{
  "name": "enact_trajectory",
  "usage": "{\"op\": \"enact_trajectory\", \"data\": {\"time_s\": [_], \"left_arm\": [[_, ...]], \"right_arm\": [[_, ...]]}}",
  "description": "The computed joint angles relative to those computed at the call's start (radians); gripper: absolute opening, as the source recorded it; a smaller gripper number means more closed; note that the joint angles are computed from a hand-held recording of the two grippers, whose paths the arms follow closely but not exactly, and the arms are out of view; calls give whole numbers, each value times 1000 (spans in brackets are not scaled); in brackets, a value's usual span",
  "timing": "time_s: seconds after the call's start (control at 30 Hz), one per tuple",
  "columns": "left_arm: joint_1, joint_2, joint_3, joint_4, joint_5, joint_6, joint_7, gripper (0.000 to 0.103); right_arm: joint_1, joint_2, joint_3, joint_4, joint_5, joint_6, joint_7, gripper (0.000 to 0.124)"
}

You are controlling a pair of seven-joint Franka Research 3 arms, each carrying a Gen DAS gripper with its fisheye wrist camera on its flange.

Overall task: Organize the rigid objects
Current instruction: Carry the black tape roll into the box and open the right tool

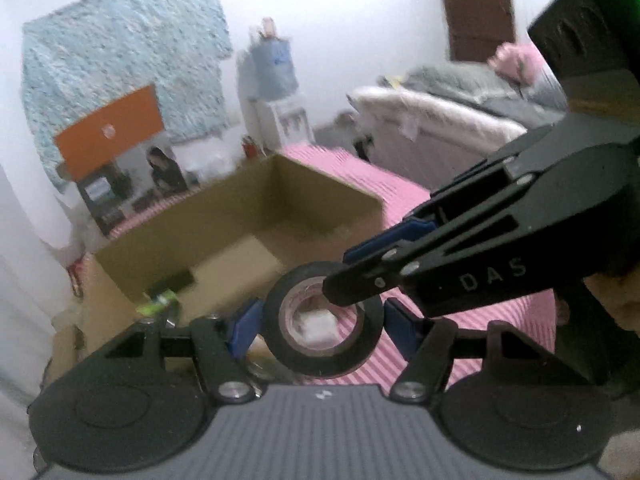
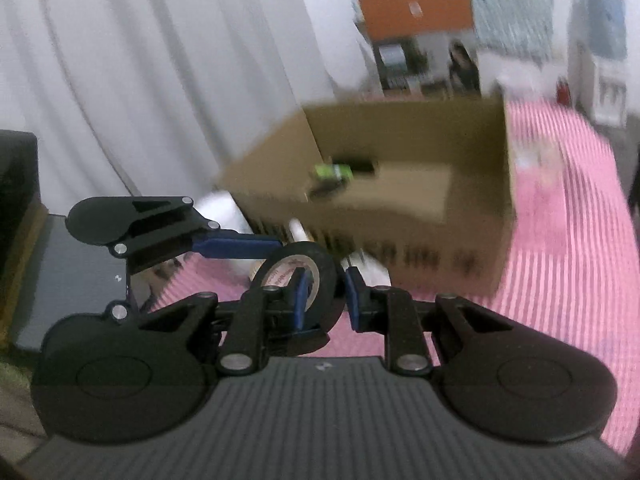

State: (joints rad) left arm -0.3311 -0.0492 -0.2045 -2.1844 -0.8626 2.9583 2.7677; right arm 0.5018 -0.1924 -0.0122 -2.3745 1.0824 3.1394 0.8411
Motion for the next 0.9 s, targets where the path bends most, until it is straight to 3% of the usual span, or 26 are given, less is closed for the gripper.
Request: {"op": "enact_trajectory", "data": {"time_s": [0.1,0.2,0.4,0.6,0.8,0.9], "left_arm": [[27,21,10,61,73,-21,-81,68],[71,75,12,149,223,-69,-231,68],[136,270,35,430,572,-310,-561,68],[175,491,29,748,730,-604,-712,68],[197,582,-8,869,832,-711,-760,68],[208,596,-24,885,843,-722,-759,68]], "right_arm": [[10,49,-31,105,55,-45,-107,19],[-40,133,-35,237,67,-156,-132,19],[-157,392,-22,559,-121,-428,105,19],[-243,670,10,898,-253,-688,362,19],[-313,814,77,1071,-321,-834,490,19],[-336,864,104,1140,-371,-887,541,21]]}}
